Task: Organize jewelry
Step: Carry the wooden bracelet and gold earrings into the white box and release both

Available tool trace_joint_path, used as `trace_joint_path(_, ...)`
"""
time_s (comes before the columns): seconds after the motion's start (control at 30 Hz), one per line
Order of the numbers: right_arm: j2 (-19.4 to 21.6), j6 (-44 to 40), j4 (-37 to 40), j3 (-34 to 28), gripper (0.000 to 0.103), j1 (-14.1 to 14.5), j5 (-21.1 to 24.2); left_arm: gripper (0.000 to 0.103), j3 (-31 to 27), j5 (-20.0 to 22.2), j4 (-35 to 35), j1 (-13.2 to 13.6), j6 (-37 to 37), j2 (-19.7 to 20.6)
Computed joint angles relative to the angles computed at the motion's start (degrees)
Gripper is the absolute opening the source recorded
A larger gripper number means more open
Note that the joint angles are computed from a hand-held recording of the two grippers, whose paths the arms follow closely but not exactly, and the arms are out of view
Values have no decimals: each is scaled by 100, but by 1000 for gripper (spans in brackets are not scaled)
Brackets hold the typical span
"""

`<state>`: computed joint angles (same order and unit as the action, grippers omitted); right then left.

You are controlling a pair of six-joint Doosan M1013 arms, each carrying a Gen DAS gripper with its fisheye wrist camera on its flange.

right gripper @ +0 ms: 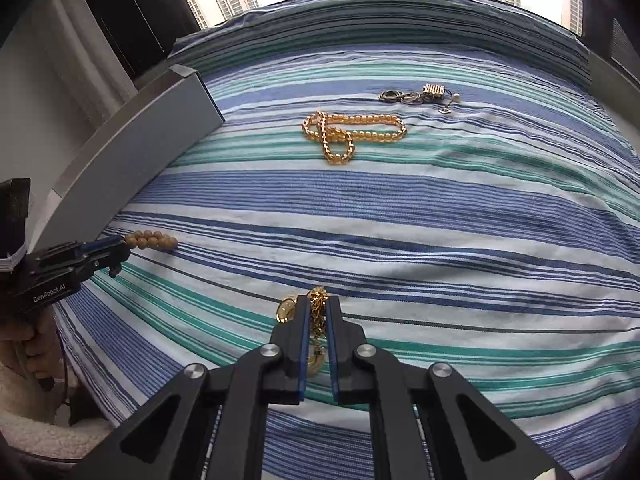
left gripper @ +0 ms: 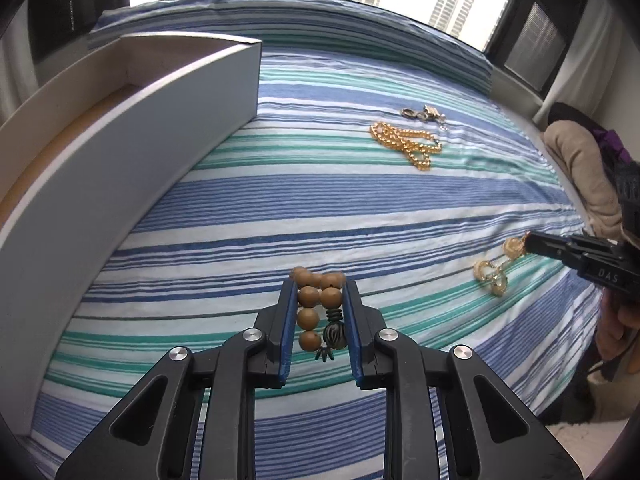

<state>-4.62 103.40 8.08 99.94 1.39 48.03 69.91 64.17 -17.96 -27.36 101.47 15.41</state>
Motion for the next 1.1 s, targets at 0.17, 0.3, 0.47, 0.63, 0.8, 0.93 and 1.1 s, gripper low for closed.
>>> trace_joint_path(0.17, -88, -254, 212, -246, 8, -38, 76, 21, -64, 26, -123, 159, -90, -93)
trace_joint_path(0.3, -68, -450, 259, -493, 8, 15, 112, 21, -140, 2, -177, 318, -85, -181)
trace_joint_path(0.47, 59, -797, 427, -880, 8, 115, 105, 21, -313, 8, -93, 492, -161, -219)
trace_joint_path(0.63, 380, -1351, 662, -1473, 8, 292, 143, 21, -640, 104, 37, 812, -350, -171)
trace_joint_path(0.8, 893, -1859, 871, -2271, 8, 464, 117, 21, -1092, 92, 537, 1127, -765, 18)
trace_joint_path(0.93, 1412, -2089, 1141, -3009, 8, 571, 151, 21, -1538, 297, 670, 1356, -980, 355)
trace_joint_path(1.1, 2188, -2157, 1241, -4009, 8, 782, 401, 21, -2038, 643, 778, 1532, -1236, 815)
